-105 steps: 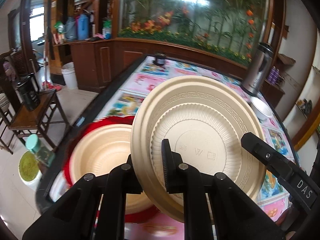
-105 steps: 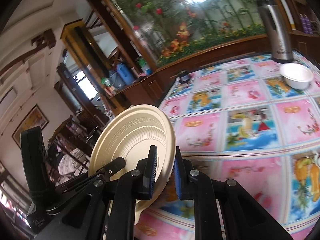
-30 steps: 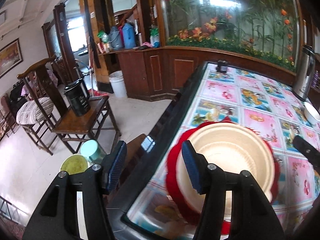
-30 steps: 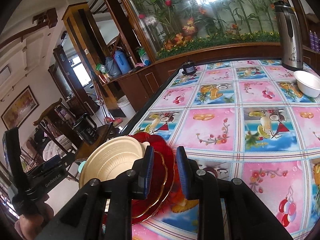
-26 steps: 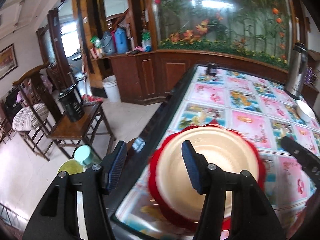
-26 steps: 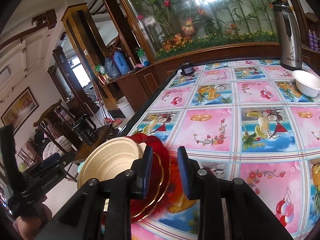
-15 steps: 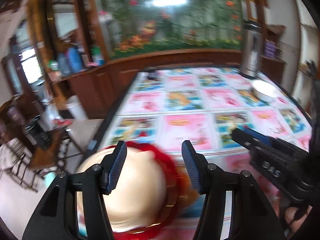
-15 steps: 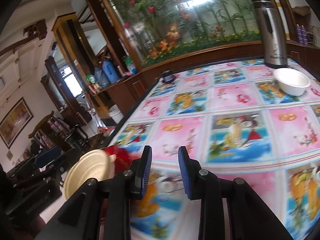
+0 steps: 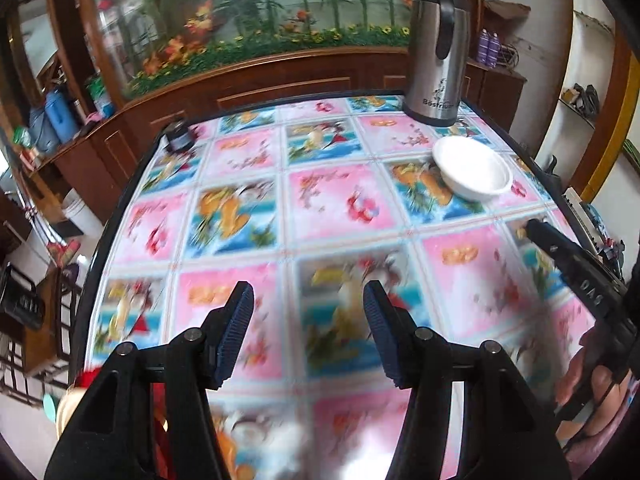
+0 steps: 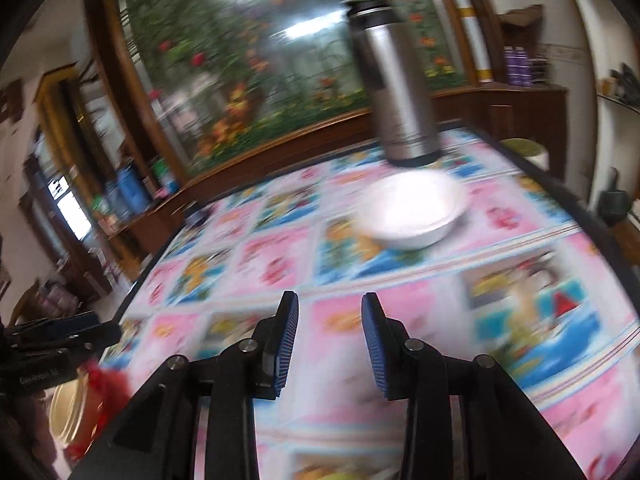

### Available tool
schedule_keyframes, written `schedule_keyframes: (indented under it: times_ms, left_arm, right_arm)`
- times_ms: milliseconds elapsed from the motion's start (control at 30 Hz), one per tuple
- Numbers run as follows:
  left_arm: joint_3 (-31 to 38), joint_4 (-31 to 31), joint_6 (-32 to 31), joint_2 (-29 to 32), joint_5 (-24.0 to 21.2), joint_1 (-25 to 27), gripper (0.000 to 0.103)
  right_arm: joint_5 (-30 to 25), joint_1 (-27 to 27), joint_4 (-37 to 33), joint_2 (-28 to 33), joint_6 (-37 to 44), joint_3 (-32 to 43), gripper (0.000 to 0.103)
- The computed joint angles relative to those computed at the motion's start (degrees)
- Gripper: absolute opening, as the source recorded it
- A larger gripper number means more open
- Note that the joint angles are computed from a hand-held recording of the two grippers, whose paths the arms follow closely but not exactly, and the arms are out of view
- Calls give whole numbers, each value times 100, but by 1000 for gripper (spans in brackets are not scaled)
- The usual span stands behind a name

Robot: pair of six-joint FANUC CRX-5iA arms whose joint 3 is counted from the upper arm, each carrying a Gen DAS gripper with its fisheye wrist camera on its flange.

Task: Organize plates and bowls
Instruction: 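Open both grippers and move them toward the small white foam bowl, then close both grippers on the rim of the white foam bowl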

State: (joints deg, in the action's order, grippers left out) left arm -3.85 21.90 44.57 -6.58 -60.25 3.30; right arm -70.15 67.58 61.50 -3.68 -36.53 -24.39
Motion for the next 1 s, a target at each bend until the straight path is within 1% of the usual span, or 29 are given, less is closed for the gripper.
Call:
schedule_keyframes:
  times_ms: [100, 167, 200, 267, 333, 367, 433, 467, 500, 533, 600, 633, 700, 733, 767, 800, 833, 867, 900, 933, 1000]
  left_arm:
    - [538, -158, 501, 452, -255, -370, 56]
    - [888, -287, 825, 737, -442, -588, 56]
    - [1066, -365, 971, 877, -479, -724, 56]
    - [1232, -617, 1157, 973, -332, -957, 56]
    - [1476, -815, 1345, 1132, -269, -1181, 56]
    - [1634, -837, 1454, 1254, -351, -1271, 56]
    - [2010, -849, 1668, 1568, -572, -1458, 56]
    - [2152, -935, 1810, 1675, -586, -1557, 56]
    - [2362, -1021, 1986, 1845, -631, -1681, 56]
    - [2552, -1061, 2132, 2004, -712, -1769, 56]
    - [2904, -1232, 2449, 2301, -824, -1966, 56]
    - [2998, -1293, 2526, 2390, -839, -2042, 56]
    - [3103, -1417, 2755, 2534, -722, -2167, 56]
    - [3108, -1420, 2918, 2580, -653, -2193, 56]
    - [3101, -1385, 3057, 2624, -605, -2203, 56]
    - [3069, -1302, 3104, 2651, -575, -2199, 56]
    - [2994, -1172, 3149, 2678, -513, -2199, 56]
    - [2913, -1136, 3193, 2669, -440, -2212, 56]
    - [2797, -1132, 3216, 2646, -327, -2240, 56]
    - [2758, -1163, 3248, 2649, -253, -2276, 56]
    - [2601, -1296, 3419, 2597, -42, -2323, 56]
  right_arm:
    - [-136, -154, 159, -391, -439, -421, 35]
    - [-284, -236, 263, -514, -627, -561, 35]
    - [-292, -332, 327, -574, -694, -622, 35]
    - [-203, -518, 410, -716, -840, -748, 35]
    - [105, -830, 433, -884, -1034, -898, 35]
    - [200, -928, 387, -940, -1086, -930, 35]
    - [801, -1365, 210, -1109, -1274, -1052, 35]
    - [1018, -1507, 211, -1163, -1415, -1123, 35]
    - [1371, -1748, 278, -1251, -1648, -1259, 35]
    - [1584, -1883, 369, -1298, -1797, -1363, 36]
    - [2268, -2287, 524, -1409, -2047, -1576, 39]
    - [2509, -2408, 561, -1431, -2162, -1661, 39]
    - [2997, -2670, 851, -1477, -2655, -1935, 42]
    - [3160, -2732, 729, -1474, -2600, -1946, 42]
    - [3493, -2890, 784, -1499, -2662, -2009, 42]
    - [3815, -3100, 1138, -1562, -2983, -2137, 42]
    - [3837, -3140, 1238, -1563, -3050, -2149, 43]
    - [3764, -3108, 1195, -1562, -2923, -2106, 43]
    - [3795, -3146, 1329, -1572, -3012, -2124, 46]
    - [3863, -3200, 1473, -1586, -3149, -2151, 49]
    - [3871, -3214, 1474, -1563, -3138, -2129, 49]
